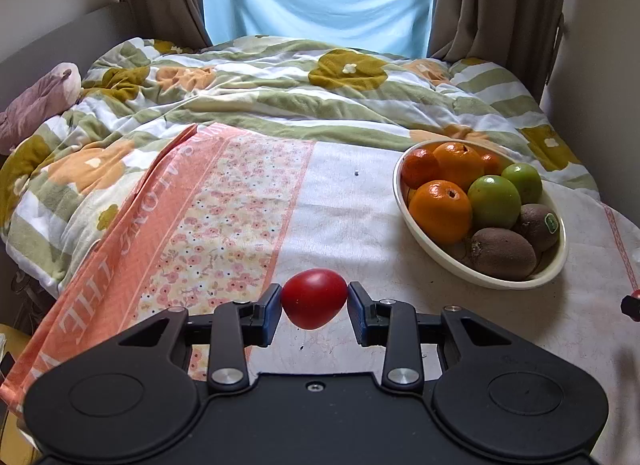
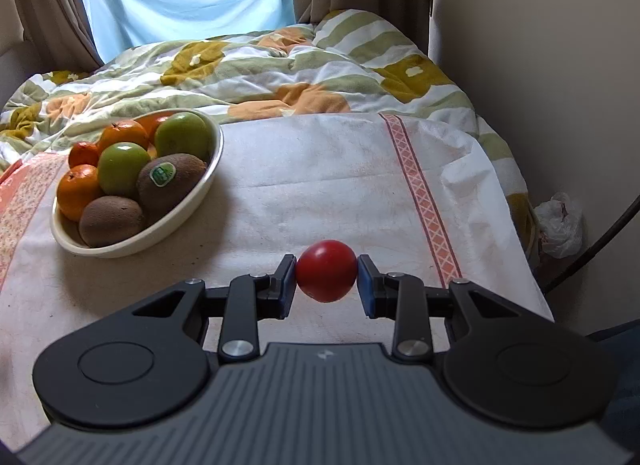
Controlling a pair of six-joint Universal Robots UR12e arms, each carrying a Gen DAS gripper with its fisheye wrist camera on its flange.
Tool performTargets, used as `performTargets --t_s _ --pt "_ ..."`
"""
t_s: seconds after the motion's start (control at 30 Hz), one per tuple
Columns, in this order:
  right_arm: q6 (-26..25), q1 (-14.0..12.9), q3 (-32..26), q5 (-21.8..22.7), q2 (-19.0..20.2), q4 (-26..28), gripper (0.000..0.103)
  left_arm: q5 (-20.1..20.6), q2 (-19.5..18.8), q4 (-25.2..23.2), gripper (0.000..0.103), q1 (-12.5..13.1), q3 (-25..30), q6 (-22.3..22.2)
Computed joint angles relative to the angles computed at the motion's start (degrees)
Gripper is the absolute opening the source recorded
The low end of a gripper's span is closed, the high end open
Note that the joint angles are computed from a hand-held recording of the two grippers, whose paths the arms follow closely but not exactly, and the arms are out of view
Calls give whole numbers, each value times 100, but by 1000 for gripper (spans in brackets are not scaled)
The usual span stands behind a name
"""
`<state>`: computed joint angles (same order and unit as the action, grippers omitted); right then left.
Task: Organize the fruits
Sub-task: 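Grasp a red tomato with the left gripper while the right gripper grasps another tomato, then lower both red tomatoes into the white bowl and open both grippers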
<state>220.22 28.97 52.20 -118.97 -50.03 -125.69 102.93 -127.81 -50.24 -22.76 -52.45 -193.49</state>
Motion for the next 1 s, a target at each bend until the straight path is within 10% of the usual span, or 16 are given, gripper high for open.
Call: performTargets --t_s 0.5,1.0 --pt "-505 164 -1177 327 309 54 47 -955 46 548 39 123 329 976" --pt "-1457 -217 -3439 1365 1523 653 47 -1049 -1255 -482 39 -20 2439 1477"
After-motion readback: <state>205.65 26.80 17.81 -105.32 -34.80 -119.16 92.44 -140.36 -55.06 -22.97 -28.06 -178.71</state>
